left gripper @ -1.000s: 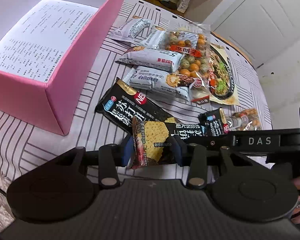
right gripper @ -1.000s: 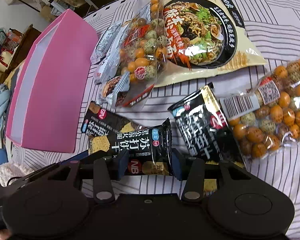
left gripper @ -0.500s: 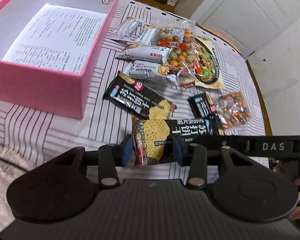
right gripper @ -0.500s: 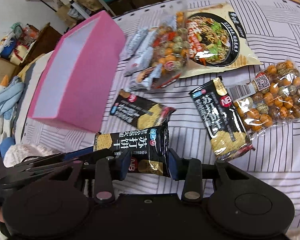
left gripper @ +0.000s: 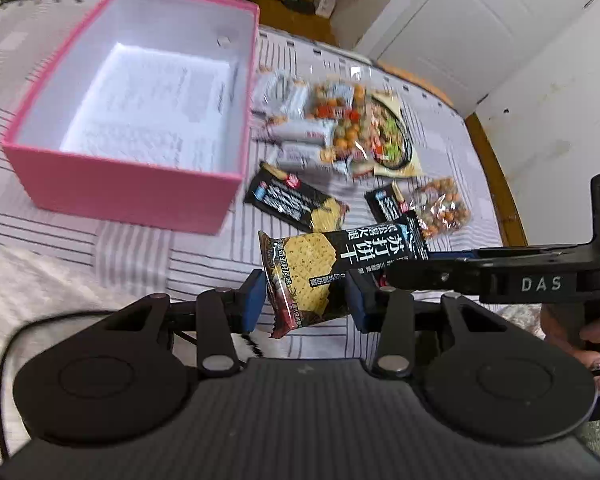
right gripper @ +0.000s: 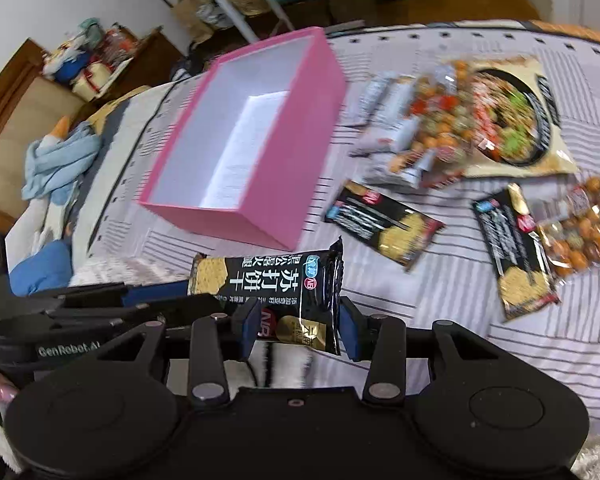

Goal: Organize snacks
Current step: 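Lift the black cracker packet with both grippers and carry it over the pink box, then open both grippers to drop the packet into the pink box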

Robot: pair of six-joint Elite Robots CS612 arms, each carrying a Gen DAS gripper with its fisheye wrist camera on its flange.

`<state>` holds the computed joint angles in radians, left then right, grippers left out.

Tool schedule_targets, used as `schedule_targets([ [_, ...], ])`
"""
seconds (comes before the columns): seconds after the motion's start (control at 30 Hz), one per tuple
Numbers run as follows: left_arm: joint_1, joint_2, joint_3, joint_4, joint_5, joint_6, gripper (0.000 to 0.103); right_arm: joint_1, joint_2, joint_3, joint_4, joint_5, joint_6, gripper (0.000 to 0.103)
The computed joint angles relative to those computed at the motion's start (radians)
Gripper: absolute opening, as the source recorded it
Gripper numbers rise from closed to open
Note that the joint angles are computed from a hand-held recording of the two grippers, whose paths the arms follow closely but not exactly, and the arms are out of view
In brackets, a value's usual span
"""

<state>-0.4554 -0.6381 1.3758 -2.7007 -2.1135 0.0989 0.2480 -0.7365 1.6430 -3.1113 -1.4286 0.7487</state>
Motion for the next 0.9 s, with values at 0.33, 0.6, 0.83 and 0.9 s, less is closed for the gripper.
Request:
schedule_targets([
  [0.33,0.038,-0.003,-0.038,-0.119,0.030,-0.037,0.043,0.006,0.035,-0.132,0.018,-0.012,-0.119,0.041],
  [0.6,0.031,0.105,-0.210,-0.202,0.159,-0.141,0.045,-0.013,0.156,-0.343,0.063,-0.070,-0.228,0.041],
  [0.83,0.019,0.300,-0.547,-0.046,0.208,-0.201,0.050,-0.047,0.280,-0.541,0.171,-0.091,-0.299,0.041],
  [0.9,0.017,0.360,-0.662,0.034,0.210,-0.204,0.050,-0.055,0.305,-0.587,0.218,-0.089,-0.305,0.041],
])
